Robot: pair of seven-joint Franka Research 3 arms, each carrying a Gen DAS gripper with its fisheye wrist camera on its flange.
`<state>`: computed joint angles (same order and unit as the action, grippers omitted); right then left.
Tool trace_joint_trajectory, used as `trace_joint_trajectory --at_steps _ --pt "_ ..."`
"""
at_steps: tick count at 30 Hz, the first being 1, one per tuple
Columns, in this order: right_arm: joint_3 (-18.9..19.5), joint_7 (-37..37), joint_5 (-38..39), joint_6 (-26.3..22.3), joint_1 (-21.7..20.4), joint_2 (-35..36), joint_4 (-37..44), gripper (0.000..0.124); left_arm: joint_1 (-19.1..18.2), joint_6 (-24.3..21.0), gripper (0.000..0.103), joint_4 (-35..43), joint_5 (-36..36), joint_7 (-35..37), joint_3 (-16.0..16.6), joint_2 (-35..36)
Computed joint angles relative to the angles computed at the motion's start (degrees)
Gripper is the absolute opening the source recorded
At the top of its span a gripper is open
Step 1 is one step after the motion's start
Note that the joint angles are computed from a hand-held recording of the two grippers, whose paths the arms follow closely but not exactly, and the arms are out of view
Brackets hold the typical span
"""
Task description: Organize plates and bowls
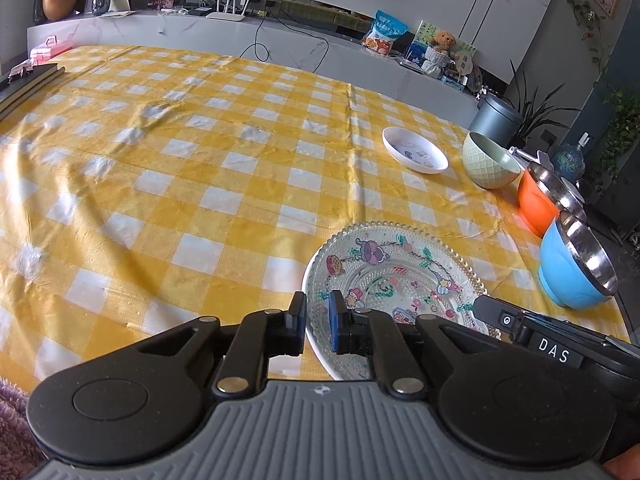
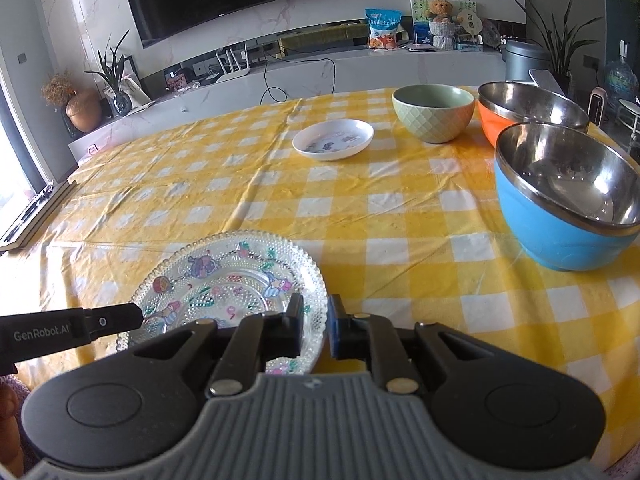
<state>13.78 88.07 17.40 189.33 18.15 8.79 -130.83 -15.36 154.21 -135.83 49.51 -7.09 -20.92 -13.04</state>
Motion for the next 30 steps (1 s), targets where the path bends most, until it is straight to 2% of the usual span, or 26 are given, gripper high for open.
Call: trace_joint_trajectory --at_steps 3,4,6,8,10,12,15,19,22,24,26,30 --pt "5.1 1.2 -1.4 1.3 -5.3 -0.2 -0.5 0.013 0.4 1.3 0.025 -0.5 1.2 -1.4 -0.1 -0.5" --pt "5.7 1.9 -2.0 1.6 -6.1 -0.2 -0.6 0.018 0.5 1.2 0.026 -0.4 1.4 -1.6 -0.2 -0.6" --pt "4.1 3.0 -2.2 2.4 -4.8 -0.5 -0.8 0.025 0.5 0.6 0.027 0.1 1.3 -1.4 -0.3 -0.7" --pt "3.6 4.6 -3.0 2.7 -4.8 -0.5 -0.6 0.025 0.8 0.9 0.029 0.7 1.6 -1.8 -0.2 -0.7" --pt "7.3 8.4 -5.8 3.0 -9.4 -0.3 -0.3 0.028 0.8 1.9 0.031 1.5 0.9 -0.9 0.4 -0.2" --pt "10.9 12.4 -8.8 2.9 -14.1 0.3 0.4 0.029 0.7 2.1 0.031 2.9 -0.6 1.8 1.0 0.8" --pt "10.8 14.8 -10.5 2.0 -14.7 1.3 2.5 0.030 0.5 1.9 0.031 5.6 -2.3 7.0 1.9 2.7" --pt "14.8 13.9 -11.0 -0.8 -18.8 3.9 7.0 0.030 0.4 2.9 0.031 9.9 -5.5 15.1 3.7 6.0" --pt "12.6 11.9 -9.7 -3.4 -16.5 6.0 11.6 0.030 0.6 2.9 0.031 13.9 -7.8 20.5 4.8 9.3" --pt "8.3 11.3 -9.5 -5.0 -12.5 7.9 15.4 0.030 0.6 2.8 0.031 17.0 -8.8 23.7 5.5 11.9" --pt "4.0 10.9 -9.6 -6.5 -8.6 9.9 19.2 0.030 0.5 4.2 0.031 19.4 -9.7 26.1 6.4 14.4" --pt "0.5 9.2 -8.1 -10.1 -5.8 15.0 27.3 0.030 0.3 7.8 0.031 23.3 -10.4 27.8 8.4 19.7"
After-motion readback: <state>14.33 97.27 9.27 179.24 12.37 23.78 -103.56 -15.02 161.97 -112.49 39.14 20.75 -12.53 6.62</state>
